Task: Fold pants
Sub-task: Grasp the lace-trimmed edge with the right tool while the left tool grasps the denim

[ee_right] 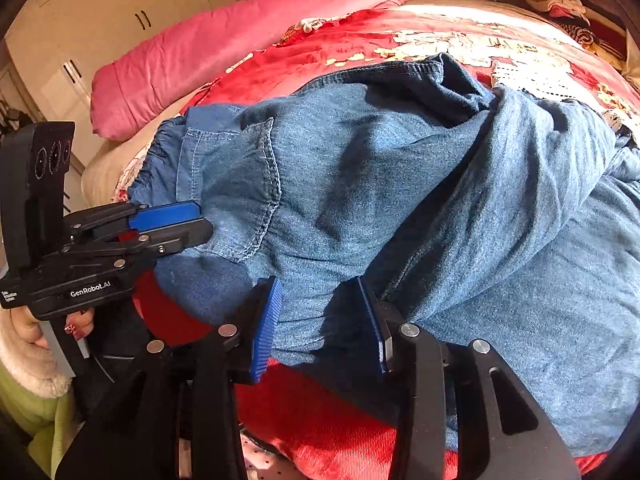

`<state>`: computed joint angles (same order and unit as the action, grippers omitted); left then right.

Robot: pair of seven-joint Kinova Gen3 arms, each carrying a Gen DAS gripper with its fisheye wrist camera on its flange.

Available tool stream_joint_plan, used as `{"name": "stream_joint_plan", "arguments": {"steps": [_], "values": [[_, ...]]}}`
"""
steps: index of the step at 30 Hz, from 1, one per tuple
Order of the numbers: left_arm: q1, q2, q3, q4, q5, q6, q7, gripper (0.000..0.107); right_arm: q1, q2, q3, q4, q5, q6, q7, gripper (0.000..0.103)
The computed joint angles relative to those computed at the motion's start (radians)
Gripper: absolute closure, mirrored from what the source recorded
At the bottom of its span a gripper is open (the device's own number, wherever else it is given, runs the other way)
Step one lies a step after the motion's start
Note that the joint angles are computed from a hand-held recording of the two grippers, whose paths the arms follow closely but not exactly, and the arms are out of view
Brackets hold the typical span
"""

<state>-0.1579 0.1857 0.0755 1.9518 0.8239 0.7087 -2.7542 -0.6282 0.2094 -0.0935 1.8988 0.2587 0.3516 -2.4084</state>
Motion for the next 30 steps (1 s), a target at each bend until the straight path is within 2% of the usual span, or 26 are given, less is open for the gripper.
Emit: {"name": "stream_joint_plan", "arguments": {"steps": [2, 3, 5, 6, 8, 10, 11, 14, 16, 24, 26, 30], "values": [[-0.019, -0.008, -0.001, 0.001, 0.036, 0.035, -0.019, 0.071, 0.078, -0.047, -0.063, 0.040, -0.032, -0.054, 0.030, 0.065], [-0.035, -0.015, 0.001, -0.003, 0.055, 0.065, -0.026, 0.061, 0.101, -0.086, -0.072, 0.072, -0.028, -0.093, 0.020, 0.065], [-0.030, -0.051, -0.012, 0.008, 0.086, 0.075, -0.052, 0.058, 0.092, -0.155, -0.035, 0.114, 0.021, -0.123, -0.046, 0.058], [-0.026, -0.072, -0.017, 0.016, 0.103, 0.074, -0.070, 0.058, 0.077, -0.186, -0.004, 0.123, 0.059, -0.115, -0.087, 0.056], [-0.024, -0.096, -0.032, 0.013, 0.150, 0.115, -0.106, 0.057, 0.092, -0.220, 0.005, 0.105, 0.140, -0.053, -0.149, 0.053], [-0.008, -0.106, -0.039, -0.001, 0.173, 0.149, -0.126, 0.049, 0.137, -0.225, -0.009, 0.066, 0.182, 0.020, -0.155, 0.052], [0.006, -0.109, -0.038, -0.006, 0.176, 0.147, -0.127, 0.047, 0.154, -0.217, -0.008, 0.039, 0.179, 0.054, -0.134, 0.048], [0.054, -0.091, -0.023, -0.035, 0.175, 0.166, -0.113, 0.046, 0.228, -0.147, -0.025, -0.081, 0.125, 0.153, -0.015, 0.037], [0.092, -0.071, -0.003, -0.058, 0.152, 0.162, -0.082, 0.046, 0.238, -0.100, -0.006, -0.149, 0.108, 0.192, 0.043, 0.037], [0.191, 0.033, 0.063, -0.123, 0.081, 0.122, 0.044, 0.046, 0.238, 0.158, 0.025, -0.500, 0.033, 0.467, 0.281, 0.036], [0.199, 0.054, 0.073, -0.129, 0.064, 0.107, 0.066, 0.050, 0.234, 0.225, 0.041, -0.582, 0.005, 0.538, 0.319, 0.036], [0.191, 0.096, 0.095, -0.153, 0.044, 0.129, 0.098, 0.064, 0.219, 0.330, 0.083, -0.706, -0.007, 0.648, 0.337, 0.036]]}}
